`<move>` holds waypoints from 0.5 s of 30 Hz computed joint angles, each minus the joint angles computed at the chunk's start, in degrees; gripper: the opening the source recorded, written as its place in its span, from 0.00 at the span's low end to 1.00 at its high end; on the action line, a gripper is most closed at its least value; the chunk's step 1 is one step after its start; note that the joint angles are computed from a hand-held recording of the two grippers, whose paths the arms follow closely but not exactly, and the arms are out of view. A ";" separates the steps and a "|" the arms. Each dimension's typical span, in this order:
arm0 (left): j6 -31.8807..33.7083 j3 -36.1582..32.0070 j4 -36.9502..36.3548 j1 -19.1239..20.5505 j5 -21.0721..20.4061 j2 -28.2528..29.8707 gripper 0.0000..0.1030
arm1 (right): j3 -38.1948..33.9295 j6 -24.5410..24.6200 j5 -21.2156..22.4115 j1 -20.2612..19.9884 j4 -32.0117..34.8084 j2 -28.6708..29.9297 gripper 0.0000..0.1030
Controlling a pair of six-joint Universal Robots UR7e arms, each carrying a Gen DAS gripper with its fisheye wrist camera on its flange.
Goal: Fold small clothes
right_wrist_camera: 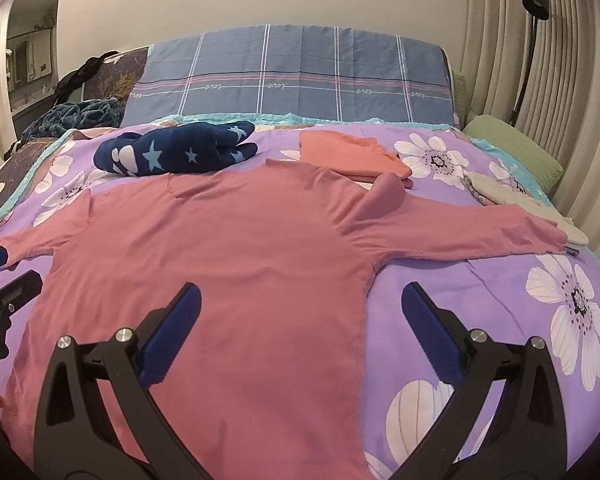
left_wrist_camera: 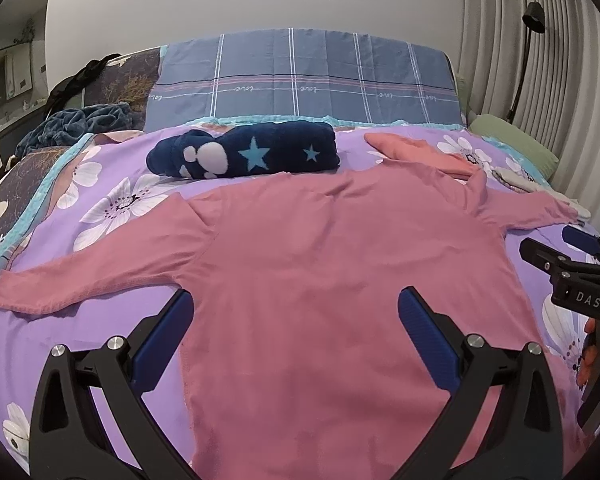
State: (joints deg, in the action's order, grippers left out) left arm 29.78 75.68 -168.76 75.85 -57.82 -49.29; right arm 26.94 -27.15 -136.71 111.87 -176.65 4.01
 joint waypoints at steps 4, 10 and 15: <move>-1.44 -0.44 1.06 0.34 -0.22 0.00 0.99 | 1.44 1.49 0.58 -0.08 1.10 -0.98 0.98; -2.29 -0.82 2.94 0.64 -0.51 -0.12 0.99 | 0.78 1.37 0.23 -0.04 1.99 -0.62 0.98; -2.45 -1.22 4.41 0.77 -0.42 -0.08 0.99 | -0.46 1.02 -0.05 0.01 2.91 -0.03 0.98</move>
